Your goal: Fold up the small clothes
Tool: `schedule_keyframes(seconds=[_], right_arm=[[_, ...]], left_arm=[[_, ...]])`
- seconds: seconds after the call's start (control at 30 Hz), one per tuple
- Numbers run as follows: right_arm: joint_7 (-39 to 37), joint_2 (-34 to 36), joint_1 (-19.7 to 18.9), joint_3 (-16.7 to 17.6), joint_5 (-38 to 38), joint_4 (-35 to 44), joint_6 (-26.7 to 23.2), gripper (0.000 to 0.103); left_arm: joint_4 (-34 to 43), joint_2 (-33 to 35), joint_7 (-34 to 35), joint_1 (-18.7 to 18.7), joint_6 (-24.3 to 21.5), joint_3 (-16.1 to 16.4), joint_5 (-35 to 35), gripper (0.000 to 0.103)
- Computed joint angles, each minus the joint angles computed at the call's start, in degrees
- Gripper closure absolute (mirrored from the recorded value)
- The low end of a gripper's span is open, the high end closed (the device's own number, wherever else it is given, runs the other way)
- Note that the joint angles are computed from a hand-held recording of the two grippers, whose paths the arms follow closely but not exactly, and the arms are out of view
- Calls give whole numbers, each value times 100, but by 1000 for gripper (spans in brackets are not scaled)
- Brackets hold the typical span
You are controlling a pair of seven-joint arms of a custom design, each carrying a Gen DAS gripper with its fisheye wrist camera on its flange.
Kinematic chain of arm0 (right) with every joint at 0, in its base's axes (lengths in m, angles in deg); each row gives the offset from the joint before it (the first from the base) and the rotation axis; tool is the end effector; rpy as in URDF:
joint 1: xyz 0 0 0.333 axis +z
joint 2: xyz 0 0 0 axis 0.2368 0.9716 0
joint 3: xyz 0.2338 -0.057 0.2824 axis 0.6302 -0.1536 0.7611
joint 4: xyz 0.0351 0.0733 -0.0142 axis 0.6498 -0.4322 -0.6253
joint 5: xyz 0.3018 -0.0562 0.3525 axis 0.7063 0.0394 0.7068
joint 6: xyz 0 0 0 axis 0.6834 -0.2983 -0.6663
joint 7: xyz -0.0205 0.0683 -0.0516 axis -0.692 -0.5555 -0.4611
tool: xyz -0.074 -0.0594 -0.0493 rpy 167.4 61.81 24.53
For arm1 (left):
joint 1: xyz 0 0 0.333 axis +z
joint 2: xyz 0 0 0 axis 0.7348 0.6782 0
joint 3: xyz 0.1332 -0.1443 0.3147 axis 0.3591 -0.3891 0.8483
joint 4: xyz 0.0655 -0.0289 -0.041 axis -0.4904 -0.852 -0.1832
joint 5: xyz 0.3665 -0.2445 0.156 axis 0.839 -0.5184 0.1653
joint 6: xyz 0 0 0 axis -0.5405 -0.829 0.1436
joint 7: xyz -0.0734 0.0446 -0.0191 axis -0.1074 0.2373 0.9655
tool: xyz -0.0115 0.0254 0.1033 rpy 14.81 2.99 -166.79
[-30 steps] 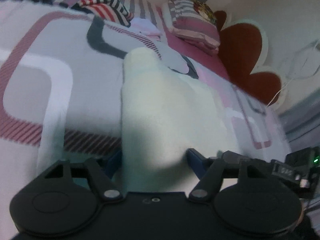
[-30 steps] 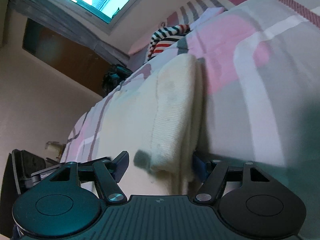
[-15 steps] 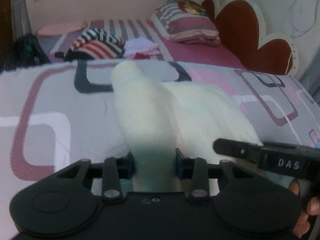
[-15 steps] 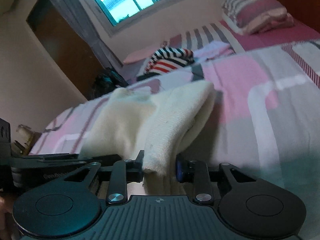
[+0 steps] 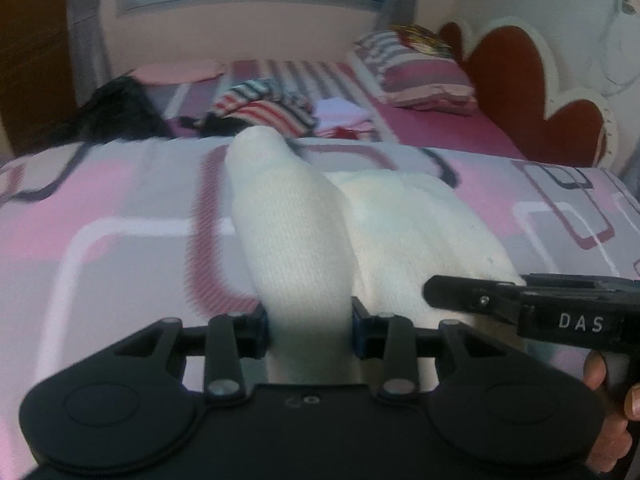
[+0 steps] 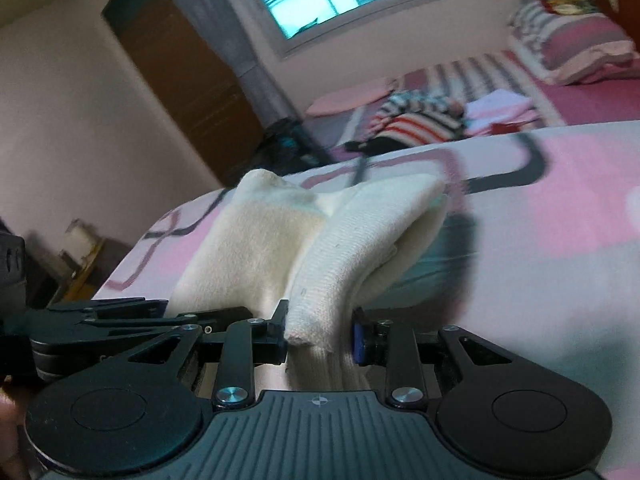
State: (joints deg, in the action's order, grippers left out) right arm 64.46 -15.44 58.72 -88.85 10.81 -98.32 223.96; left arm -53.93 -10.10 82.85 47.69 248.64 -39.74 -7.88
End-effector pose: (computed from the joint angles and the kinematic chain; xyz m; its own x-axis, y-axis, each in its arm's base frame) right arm 0.6480 0.3703 0.3824 -0.0092 -0.8538 -0.5206 -0.6517 0.4000 -0.6445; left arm 0.7391 -0.2022 0.4170 -0.5326 -0.8407 0.0971 -0.6676 0.3468 -0.6588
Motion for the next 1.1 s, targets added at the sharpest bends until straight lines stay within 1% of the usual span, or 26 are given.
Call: schedule_keyframes(seconds=[0.07, 0.2, 0.27, 0.33, 0.37, 0.4, 0.43, 0.47, 0.5, 0.53, 0.57, 0.63, 0.77, 0.83, 0.87, 0.9, 0.93, 1.03, 1.07, 1.1], right_arm=[[49, 267, -156, 268, -90, 412, -103, 74], [254, 763, -310, 601, -356, 1166, -355, 74], [384, 974, -313, 653, -517, 1480, -510, 74], [465, 1170, -418, 809, -700, 1790, -741, 74], [378, 1265, -388, 800, -614, 1932, -888, 74], [693, 1355, -244, 591, -858, 2038, -1076, 74], [833, 1416, -164, 465, -914, 2106, -1232, 74], [917, 1455, -245, 540, -931, 2131, -1306, 74], [987, 1486, -398, 710, -904, 2100, -1238, 73], [1029, 1496, -525, 851, -918, 2042, -1130, 72], [1098, 1509, -561, 884, -965, 1999, -1042, 71], [1258, 1515, -526, 831, -1082, 1927, -903, 69], [1665, 1523, -255, 505, -1174, 1833, -804, 61], [1850, 1398, 3, 225, -1204, 1630, -788, 58], [1917, 1322, 192, 10, -1266, 1537, -849, 55], [1994, 1293, 491, -341, -1387, 1499, -999, 54], [2066, 1285, 724, -622, -1550, 1491, -1155, 53], [2269, 1211, 1246, -1214, -2054, 1460, -1651, 53], [2381, 1187, 1417, -1408, -2218, 1448, -1817, 53], [2563, 1160, 1678, -1696, -2413, 1444, -2058, 54]], left_arm=[[-46, -52, 36, 154, -72, 54, -69, 68], [-85, -103, 104, 387, -271, 216, -165, 68], [-88, -94, 148, 462, -349, 278, -195, 68], [-54, -33, 101, 497, -474, 369, -167, 66], [-46, -1, 121, 529, -518, 374, -187, 64], [-57, 32, 209, 607, -498, 330, -303, 59], [-68, 52, 279, 684, -481, 279, -446, 52], [-65, 73, 344, 747, -485, 239, -568, 47], [-89, 81, 365, 745, -394, 251, -602, 35], [-114, 92, 365, 717, -283, 281, -575, 29], [-138, 94, 486, 782, -257, 214, -656, 29], [-124, 127, 649, 902, -321, 114, -853, 27], [-55, 170, 837, 1045, -601, 79, -1175, 24], [-68, 137, 940, 1077, -725, 108, -1293, 21], [-80, 122, 1007, 1089, -772, 127, -1344, 21], [-119, 86, 1079, 1099, -802, 147, -1396, 21], [-165, 41, 1128, 1094, -819, 181, -1426, 21], [-381, -144, 1155, 1012, -781, 337, -1383, 21], [-460, -233, 1214, 1047, -770, 332, -1505, 21], [-499, -292, 1313, 1071, -712, 319, -1656, 23]])
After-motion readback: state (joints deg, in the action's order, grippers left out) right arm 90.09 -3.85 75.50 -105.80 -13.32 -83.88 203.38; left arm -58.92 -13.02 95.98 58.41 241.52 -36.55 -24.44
